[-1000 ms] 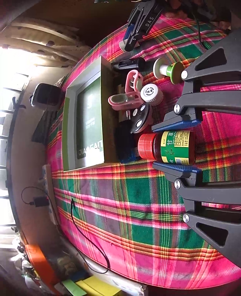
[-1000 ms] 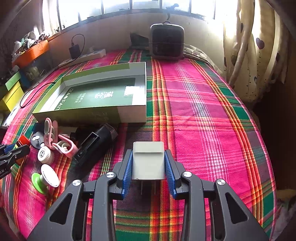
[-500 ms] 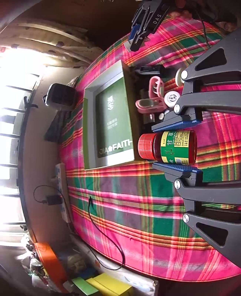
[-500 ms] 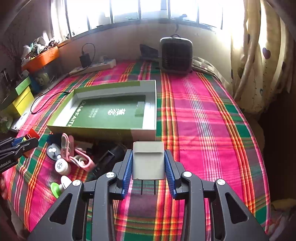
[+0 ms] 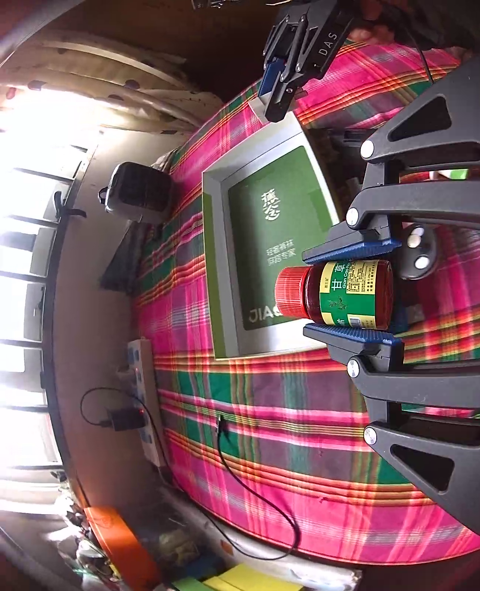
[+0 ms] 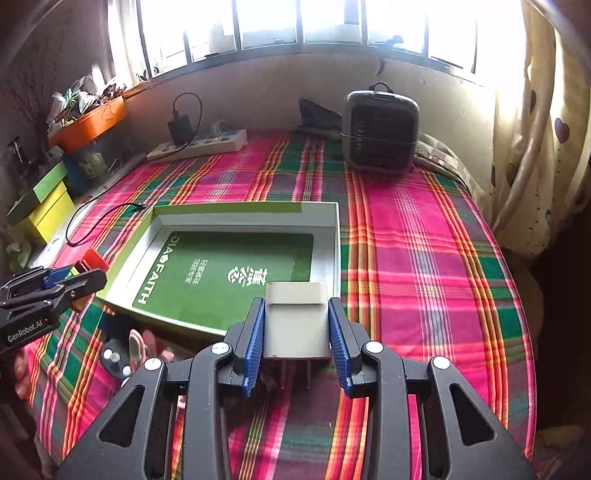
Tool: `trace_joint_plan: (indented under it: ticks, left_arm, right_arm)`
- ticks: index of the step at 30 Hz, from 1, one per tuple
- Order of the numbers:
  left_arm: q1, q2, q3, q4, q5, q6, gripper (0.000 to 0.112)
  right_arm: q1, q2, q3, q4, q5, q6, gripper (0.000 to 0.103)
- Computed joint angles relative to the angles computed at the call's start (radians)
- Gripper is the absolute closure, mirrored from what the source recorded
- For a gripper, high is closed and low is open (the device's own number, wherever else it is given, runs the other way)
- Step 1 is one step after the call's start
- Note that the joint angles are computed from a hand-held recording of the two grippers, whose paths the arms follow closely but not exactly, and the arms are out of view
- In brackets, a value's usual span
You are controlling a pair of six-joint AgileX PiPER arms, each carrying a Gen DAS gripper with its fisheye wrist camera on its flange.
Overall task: Organize rigid objects
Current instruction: 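Carry bottle and charger into the box tray and open both tools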
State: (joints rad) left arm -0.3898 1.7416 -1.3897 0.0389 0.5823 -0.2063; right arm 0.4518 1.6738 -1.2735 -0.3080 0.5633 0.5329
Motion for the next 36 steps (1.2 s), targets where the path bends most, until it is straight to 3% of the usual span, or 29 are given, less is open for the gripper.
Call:
trace_joint_plan:
  ticks: [18,36]
  left_arm:
    - [0.035,0.256,-0.299,-0.05,0.085,0.05,0.081]
    - [0.028,0.344,-0.383,-0.03,0.117,0.039,0.081]
  right_arm:
    - [-0.066,0.294,-0.362,0.163,0.112,-0.241,0.068]
    - [-0.062,0.41,-0.462,0.147,0.133,-0.248,0.068]
